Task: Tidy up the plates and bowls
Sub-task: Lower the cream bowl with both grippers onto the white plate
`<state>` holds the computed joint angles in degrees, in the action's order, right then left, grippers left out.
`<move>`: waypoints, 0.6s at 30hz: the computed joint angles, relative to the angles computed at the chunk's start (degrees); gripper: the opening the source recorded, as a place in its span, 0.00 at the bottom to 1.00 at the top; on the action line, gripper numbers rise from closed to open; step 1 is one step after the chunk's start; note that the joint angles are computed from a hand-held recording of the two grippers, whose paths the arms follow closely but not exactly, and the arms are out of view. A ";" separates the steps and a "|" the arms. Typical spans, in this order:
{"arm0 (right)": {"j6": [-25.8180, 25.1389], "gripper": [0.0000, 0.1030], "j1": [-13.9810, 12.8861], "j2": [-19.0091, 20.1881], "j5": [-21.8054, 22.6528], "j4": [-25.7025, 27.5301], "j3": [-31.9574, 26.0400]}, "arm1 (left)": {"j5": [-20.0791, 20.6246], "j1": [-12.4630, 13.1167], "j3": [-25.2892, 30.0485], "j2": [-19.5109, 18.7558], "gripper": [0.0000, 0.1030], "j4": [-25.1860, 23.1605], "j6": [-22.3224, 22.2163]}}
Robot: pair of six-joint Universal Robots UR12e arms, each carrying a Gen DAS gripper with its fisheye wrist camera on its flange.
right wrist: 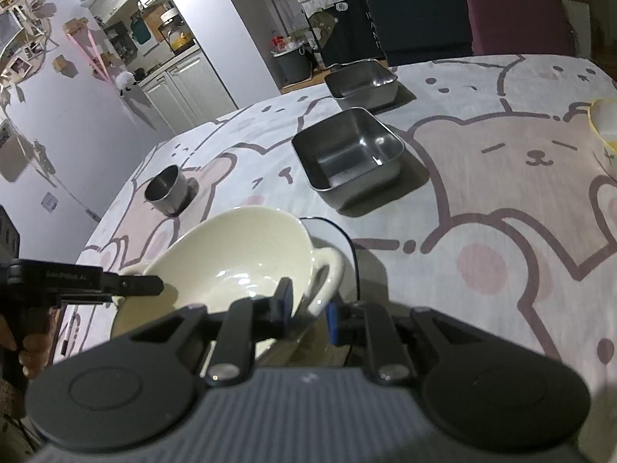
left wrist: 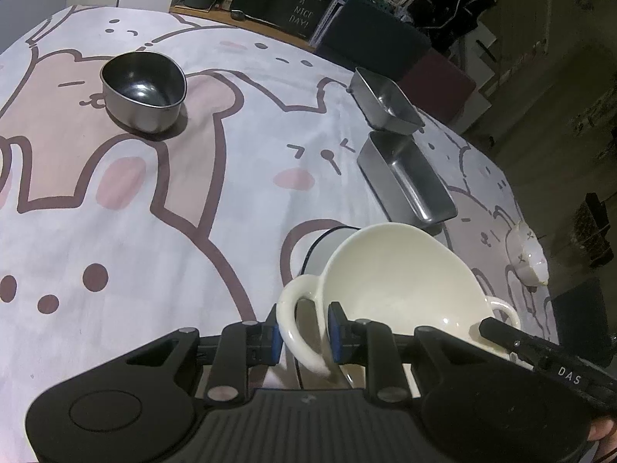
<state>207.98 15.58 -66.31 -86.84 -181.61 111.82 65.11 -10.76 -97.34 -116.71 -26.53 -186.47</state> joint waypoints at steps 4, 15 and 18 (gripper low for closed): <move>-0.02 0.21 0.08 0.18 -0.04 0.74 -0.40 | 1.17 -0.20 0.38 -0.21 0.25 -0.83 0.52; -0.21 0.21 0.07 0.51 0.72 1.89 -1.08 | 2.86 -0.45 0.74 -0.52 0.27 -1.65 1.36; -0.19 0.21 0.08 0.56 0.60 2.08 -1.14 | 3.26 -0.65 1.06 -0.72 0.27 -2.05 1.68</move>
